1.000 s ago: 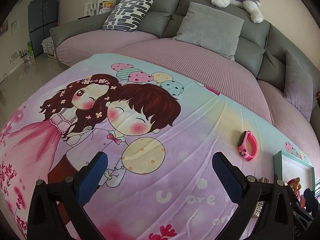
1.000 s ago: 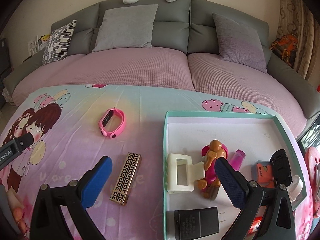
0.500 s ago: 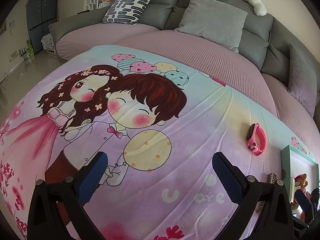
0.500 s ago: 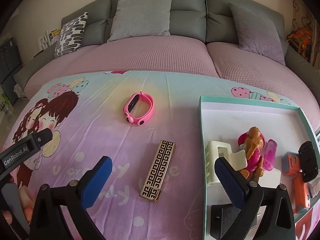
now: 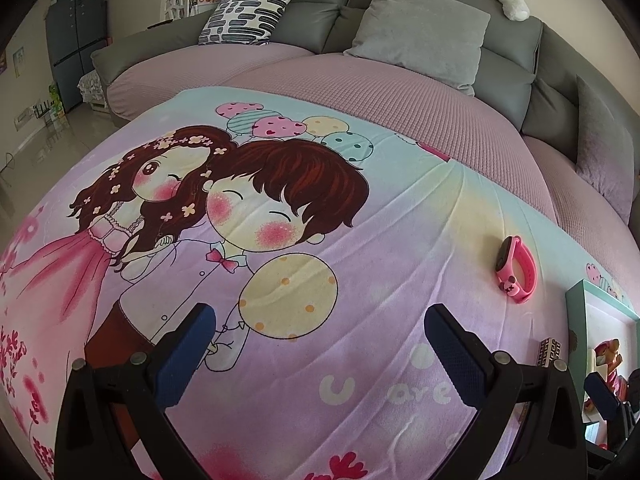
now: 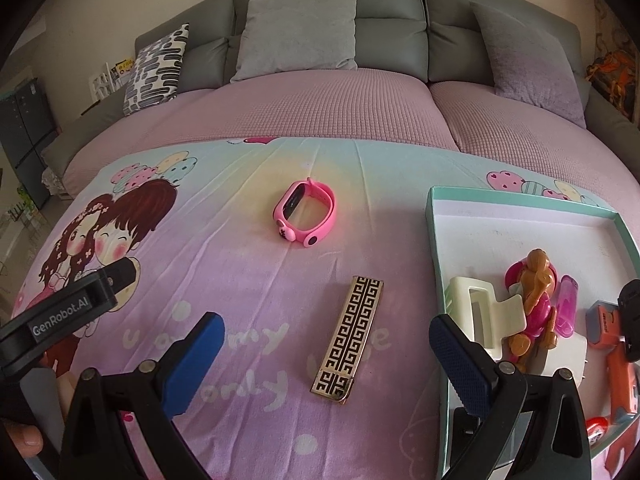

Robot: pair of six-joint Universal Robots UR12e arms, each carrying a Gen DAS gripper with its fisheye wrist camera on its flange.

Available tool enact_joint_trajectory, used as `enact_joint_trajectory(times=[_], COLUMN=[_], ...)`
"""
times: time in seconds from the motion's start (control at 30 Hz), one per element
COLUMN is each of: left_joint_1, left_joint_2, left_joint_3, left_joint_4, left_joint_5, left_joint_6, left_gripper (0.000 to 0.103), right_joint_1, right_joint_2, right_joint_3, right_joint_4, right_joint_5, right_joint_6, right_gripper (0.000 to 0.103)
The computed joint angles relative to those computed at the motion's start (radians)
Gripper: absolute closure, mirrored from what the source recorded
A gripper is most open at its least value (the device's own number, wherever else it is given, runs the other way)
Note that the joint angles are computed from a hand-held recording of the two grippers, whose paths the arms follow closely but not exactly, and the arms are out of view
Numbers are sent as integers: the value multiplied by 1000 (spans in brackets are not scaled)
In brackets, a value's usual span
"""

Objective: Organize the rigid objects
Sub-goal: 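Withdraw both tools from the tray and move the right tool to the patterned bar, then close the right tool on the gold-and-black bar while the left tool grasps the pink watch band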

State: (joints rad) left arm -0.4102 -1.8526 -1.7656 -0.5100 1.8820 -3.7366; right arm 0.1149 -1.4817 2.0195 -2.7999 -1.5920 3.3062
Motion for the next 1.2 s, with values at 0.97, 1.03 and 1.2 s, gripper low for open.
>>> enact_joint_trajectory(times=[0.97, 1.03, 1.2], left_joint_1=[-3, -3, -1], left_joint_2=[-27, -29, -32], left_joint_3=[28, 30, 32], left_joint_4=[-39, -44, -45], left_joint_5=[-42, -43, -58], left_joint_6=[64, 67, 80], left_gripper=[0, 0, 0], right_joint_1=[-16, -14, -8], right_joint_2=[17, 18, 22], right_joint_3=[3, 2, 2], right_joint_4=[26, 30, 29], right_joint_5=[24, 23, 1], right_joint_6=[34, 31, 24], right_gripper=[48, 51, 62])
